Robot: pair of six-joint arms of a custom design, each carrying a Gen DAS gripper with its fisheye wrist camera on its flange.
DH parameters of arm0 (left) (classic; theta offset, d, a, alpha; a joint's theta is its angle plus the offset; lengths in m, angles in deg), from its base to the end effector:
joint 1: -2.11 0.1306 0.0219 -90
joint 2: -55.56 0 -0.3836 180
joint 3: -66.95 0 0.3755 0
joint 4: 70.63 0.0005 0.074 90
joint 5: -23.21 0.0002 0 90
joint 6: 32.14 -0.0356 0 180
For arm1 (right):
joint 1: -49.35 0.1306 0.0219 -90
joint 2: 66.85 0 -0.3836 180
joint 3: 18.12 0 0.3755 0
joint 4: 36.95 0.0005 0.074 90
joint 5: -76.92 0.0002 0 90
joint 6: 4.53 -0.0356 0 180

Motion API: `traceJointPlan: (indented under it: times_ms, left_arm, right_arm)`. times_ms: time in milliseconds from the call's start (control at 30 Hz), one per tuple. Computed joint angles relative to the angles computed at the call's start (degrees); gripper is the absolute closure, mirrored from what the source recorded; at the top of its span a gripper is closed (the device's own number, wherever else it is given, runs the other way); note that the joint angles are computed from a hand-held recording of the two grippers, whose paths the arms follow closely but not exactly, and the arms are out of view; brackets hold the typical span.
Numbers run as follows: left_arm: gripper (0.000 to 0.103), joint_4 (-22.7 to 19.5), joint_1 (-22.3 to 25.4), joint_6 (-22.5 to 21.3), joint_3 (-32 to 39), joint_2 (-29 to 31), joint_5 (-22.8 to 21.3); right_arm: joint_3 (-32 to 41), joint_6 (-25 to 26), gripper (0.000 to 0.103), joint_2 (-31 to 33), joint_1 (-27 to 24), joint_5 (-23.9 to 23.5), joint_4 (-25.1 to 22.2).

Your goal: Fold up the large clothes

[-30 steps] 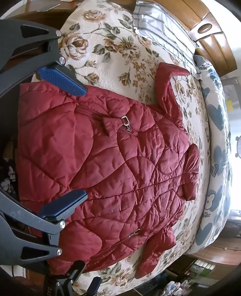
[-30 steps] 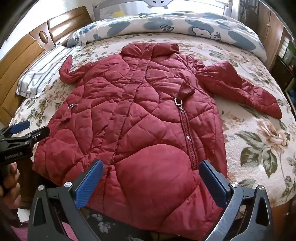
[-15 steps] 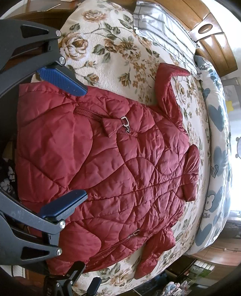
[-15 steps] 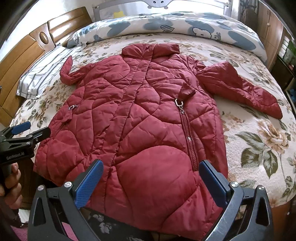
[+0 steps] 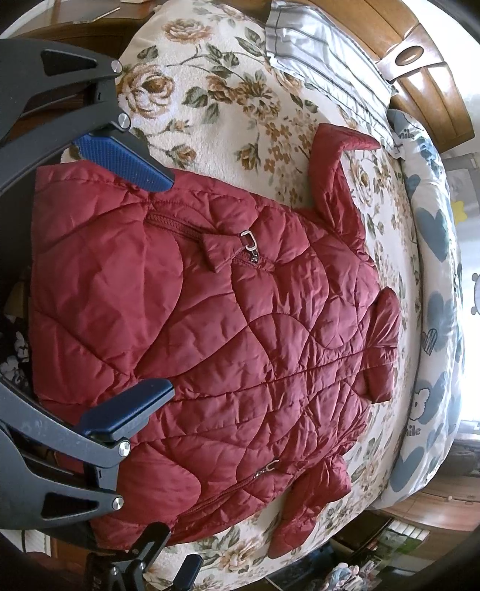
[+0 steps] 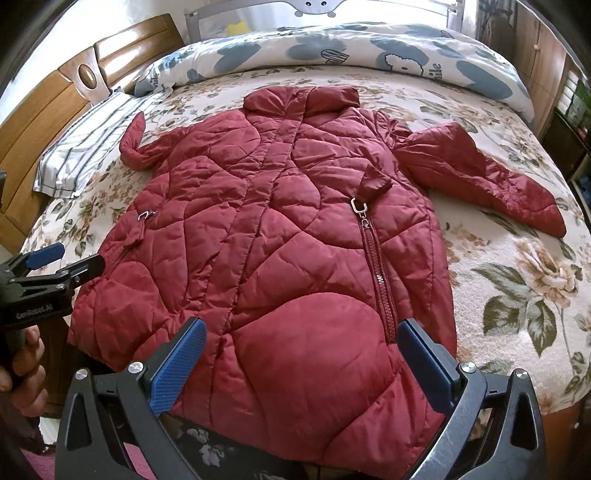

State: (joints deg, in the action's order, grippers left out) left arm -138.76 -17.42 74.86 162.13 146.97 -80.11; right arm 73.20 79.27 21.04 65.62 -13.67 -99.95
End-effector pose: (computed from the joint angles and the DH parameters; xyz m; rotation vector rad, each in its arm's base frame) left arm 0.4294 -0.1441 0.4407 -0.0119 2.6450 0.1046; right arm 0.4204 0.1226 0.4418 -0.2335 2.6081 0.1520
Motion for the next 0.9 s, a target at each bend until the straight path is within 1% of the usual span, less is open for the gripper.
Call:
traceJointPlan:
  times_ms: [167,500,567,600,700,800,833,900]
  left_arm:
    - [0.001,0.8,0.2,-0.2,-0.3,0.4,0.1]
    - [0.001,2.3,0.7,-0.6,-1.7,0.3,0.5]
    - [0.001,2.1,0.6,-0.6,-1.4,0.6,0.3]
    - [0.001,1.1,0.5,-1.1,-0.5,1.6,-1.0]
    - [0.001,1.0,0.5,-1.3,-0.4,1.7,-1.3]
    - [0.001,-1.7,0.4,-2.2,1.4,3.1,-4.0]
    - [0.001,-2.6,0.5,-2.5,2.0,3.5,-4.7]
    - [0.001,-2.1,1.0,-2.1,2.3,3.8,-3.2]
  right_arm:
    - [-0.9,-0.2,0.000,-0.5,-0.2,-0.7,2.1]
    - [0.0,0.1,0.000,0.2,-0.3,-0.4,0.8]
    - [0.0,0.0,0.000,0.3,-0.3,-0.7,1.2]
    - [0.0,-0.2,0.000,0.3,-0.3,-0.8,1.3]
    - [0.2,-0.4,0.000,0.5,-0.2,-0.8,1.3]
    - [0.8,-0.7,0.000,1.1,-0.7,-1.4,0.9]
    - [1.1,-0.9,0.000,1.4,-1.5,-2.6,0.8]
    - [1.2,-1.1,0.000,1.6,-2.0,-3.1,0.8]
